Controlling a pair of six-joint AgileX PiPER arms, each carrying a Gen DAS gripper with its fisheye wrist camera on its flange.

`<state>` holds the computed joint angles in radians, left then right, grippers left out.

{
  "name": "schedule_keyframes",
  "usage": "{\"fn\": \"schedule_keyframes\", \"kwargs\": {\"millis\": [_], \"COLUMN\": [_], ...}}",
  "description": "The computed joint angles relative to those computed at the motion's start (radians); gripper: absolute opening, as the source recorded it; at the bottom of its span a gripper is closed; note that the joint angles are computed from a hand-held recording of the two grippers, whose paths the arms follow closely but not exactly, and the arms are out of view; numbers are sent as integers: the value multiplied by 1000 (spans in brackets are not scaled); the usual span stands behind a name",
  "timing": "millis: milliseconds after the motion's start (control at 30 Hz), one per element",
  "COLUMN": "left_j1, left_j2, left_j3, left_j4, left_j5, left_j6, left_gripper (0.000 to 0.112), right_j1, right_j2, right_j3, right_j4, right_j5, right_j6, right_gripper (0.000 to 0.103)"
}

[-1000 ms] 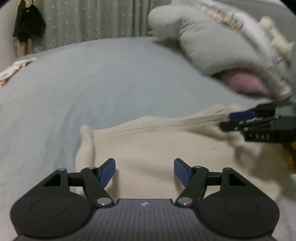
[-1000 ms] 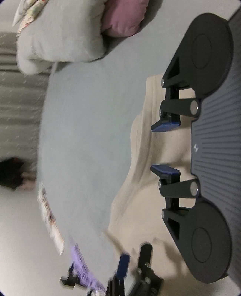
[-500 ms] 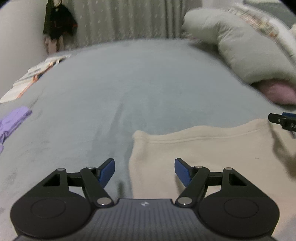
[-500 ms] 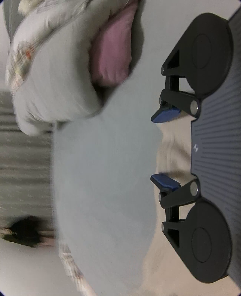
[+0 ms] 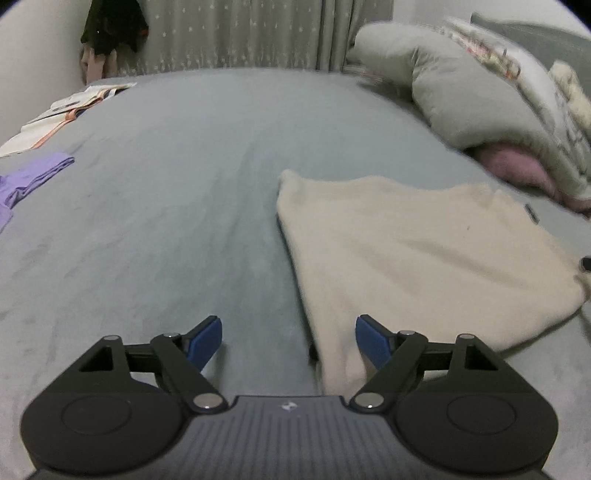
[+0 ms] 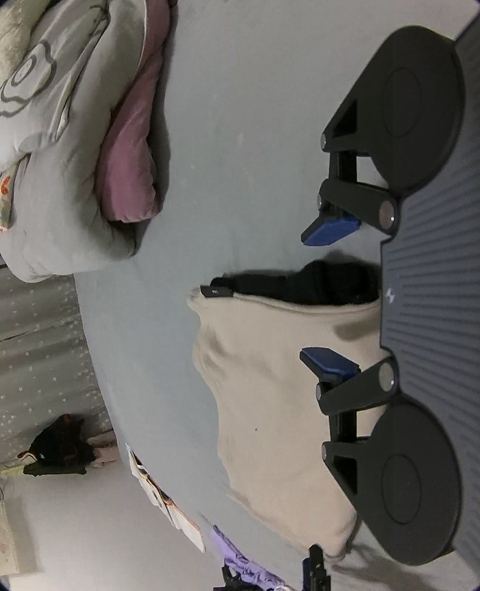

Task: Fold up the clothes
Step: 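Grasp the edge of the folded bundle with the right gripper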

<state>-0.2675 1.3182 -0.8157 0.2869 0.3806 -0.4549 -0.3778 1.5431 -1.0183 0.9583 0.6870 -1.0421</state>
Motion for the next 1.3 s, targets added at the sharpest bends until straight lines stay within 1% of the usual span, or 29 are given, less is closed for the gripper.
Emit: {"fn": "schedule_keyframes", "kwargs": {"millis": [67,100,133,167,233,267,333,400,433,467,500,533,600,633,667,767,867,1000,1033,1067,1133,1200,1233,1267,1300], "left_j1": [2,5,6,3,-23,-35,-44,-26,-13,1,17,25,27,28,25,17,41,36,41,48,69,92,93,90,83], "left_j2": [18,30,35,39,45,47,67,84,91,96,103,108,111,113,112,112,116,116,120,124,130,129,123,115,99], "left_j3": [-9,-14,-16,-17,-24,-26,-39,-47,-52,-57,-65,-71,-77,-79,-78,-73,-88,-89,-90,-91,-99,-115,-117,-116,-111], "left_j4": [-15,-39,-55,-62,28,83,165,128,77,18,-48,-81,-91,-94,-83,-56,-145,-135,-147,-166,-240,-298,-291,-271,-242], "left_j5": [-12,-18,-26,-34,-25,-19,-2,-8,-8,-6,-1,2,6,8,7,2,13,16,15,15,22,48,54,58,61], "left_j6": [14,28,41,57,-9,-55,-120,-83,-39,11,65,93,107,112,103,80,159,149,163,183,243,275,261,237,204], "left_gripper": [80,80,80,80,80,80,81,81,81,81,81,82,82,82,82,83,83,84,87,88,88,88,88,88,88], "right_j1": [36,61,73,83,96,91,78,71,76,72,73,75,93,94,94,81,72,99,114,117,140,142,132,125,107], "right_j2": [32,24,17,11,-5,-5,-17,-25,-23,-9,4,16,22,29,29,32,34,16,21,19,26,24,22,23,19], "right_j3": [-17,-7,2,9,16,19,39,55,59,51,44,36,36,31,30,19,8,32,31,37,51,65,67,66,62], "right_j4": [-18,-36,-36,-33,-43,-28,54,116,124,127,115,101,62,67,70,90,77,91,78,72,16,27,70,86,111], "right_j5": [-48,-80,-95,-107,-144,-152,-160,-164,-174,-153,-141,-132,-149,-145,-141,-149,-166,-231,-260,-268,-315,-327,-307,-294,-255], "right_j6": [41,47,33,16,-4,-30,-109,-173,-181,-179,-167,-153,-121,-122,-118,-77,-33,-27,-15,-11,14,-6,-44,-61,-79], "right_gripper": [26,23,20,20,21,23,23,24,24,24,24,24,24,20,10,7,5,5,5,5,5,5,6,9,14]}}
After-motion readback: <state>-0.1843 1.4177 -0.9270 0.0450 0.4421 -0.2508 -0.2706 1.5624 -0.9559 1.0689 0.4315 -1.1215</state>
